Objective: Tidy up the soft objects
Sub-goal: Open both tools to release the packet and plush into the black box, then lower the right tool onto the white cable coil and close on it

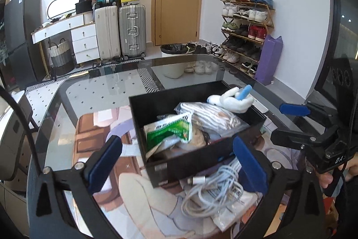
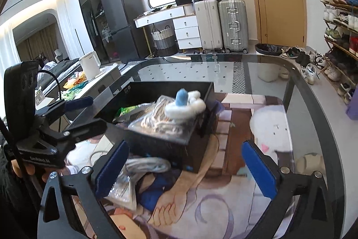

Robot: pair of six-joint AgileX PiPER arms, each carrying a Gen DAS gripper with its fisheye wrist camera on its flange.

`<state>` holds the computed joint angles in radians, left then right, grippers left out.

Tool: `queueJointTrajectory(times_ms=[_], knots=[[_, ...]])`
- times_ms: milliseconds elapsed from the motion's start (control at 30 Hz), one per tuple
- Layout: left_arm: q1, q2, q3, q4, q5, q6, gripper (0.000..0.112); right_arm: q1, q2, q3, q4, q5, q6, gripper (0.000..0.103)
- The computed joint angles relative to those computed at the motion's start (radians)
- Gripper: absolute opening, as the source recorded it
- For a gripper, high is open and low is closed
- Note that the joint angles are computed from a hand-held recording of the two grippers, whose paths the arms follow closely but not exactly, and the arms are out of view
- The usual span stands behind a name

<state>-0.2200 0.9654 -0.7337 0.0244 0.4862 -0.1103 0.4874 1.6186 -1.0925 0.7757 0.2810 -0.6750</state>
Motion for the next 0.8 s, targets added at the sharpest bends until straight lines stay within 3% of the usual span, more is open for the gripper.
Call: queueJointTrajectory(times_ms=[233, 700, 800], knots=[[0.074, -0.106, 0.062, -0.136, 0.056, 0.134, 0.101, 0.028, -0.06, 0.113, 0.112, -0.047, -0.101, 0.102], [0.063, -0.258, 0.138, 0.01, 0.16, -0.017, 0.101, 0.111, -0.103, 0.152, -0.165, -0.069, 0.219, 0.102], [0.135, -0.274, 0.144, -0.096, 0.175, 0.103, 0.101, 0.119, -0.089, 0.141, -0.19, -0.061, 0.248, 0.102]])
